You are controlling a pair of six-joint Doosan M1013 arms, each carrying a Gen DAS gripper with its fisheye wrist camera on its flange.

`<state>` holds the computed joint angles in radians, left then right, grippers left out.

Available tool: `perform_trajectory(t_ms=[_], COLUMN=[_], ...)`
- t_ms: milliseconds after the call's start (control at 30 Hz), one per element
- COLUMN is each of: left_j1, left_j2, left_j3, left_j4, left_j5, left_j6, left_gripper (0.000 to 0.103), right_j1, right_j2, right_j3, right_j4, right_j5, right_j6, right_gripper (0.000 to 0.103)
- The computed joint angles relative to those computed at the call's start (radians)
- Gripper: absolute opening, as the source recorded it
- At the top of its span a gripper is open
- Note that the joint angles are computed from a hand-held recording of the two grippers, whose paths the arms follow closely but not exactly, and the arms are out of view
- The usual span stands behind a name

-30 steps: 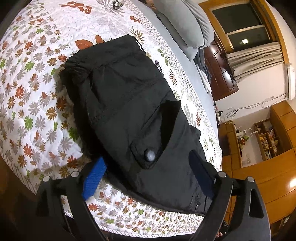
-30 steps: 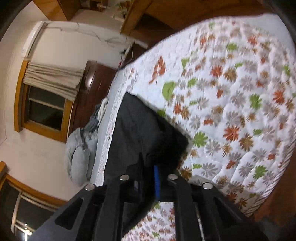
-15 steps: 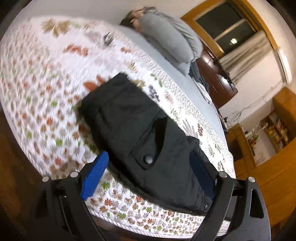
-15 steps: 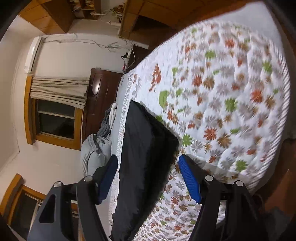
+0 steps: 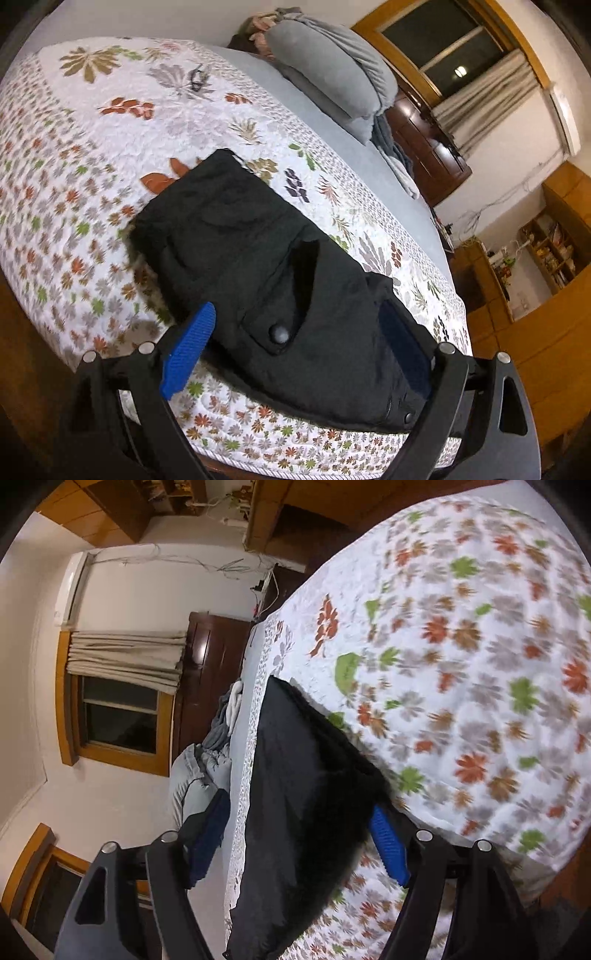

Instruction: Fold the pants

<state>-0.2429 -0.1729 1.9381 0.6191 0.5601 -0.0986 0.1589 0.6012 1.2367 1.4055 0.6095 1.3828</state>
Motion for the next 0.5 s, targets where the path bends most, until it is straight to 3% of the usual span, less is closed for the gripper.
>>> perform_trajectory(t_ms=[233, 400, 500], left_j1=[0.059, 0.065, 0.076], left_j2=[0.054, 0.078, 0.076], left_j3=[-0.029, -0.036, -0.015], left_j4=[-0.174, -0.147, -0.168], left_j5=[-0.034, -0.019, -0.055], left_j6=[0.207, 0.221, 0.228], left_gripper=[0.09, 0.09, 0.09], right_j1=[0.005, 0.012, 0.011], right_j2=[0.003, 0.014, 0.023], right_j3=[-0.001, -0.03, -0.053], right_j4=[0.025, -0.015, -0.034], right_j5=[-0.006, -0.009, 0.02], right_j6=[-0.055, -0.024, -0.007], right_gripper=[0.076, 0.075, 0.064])
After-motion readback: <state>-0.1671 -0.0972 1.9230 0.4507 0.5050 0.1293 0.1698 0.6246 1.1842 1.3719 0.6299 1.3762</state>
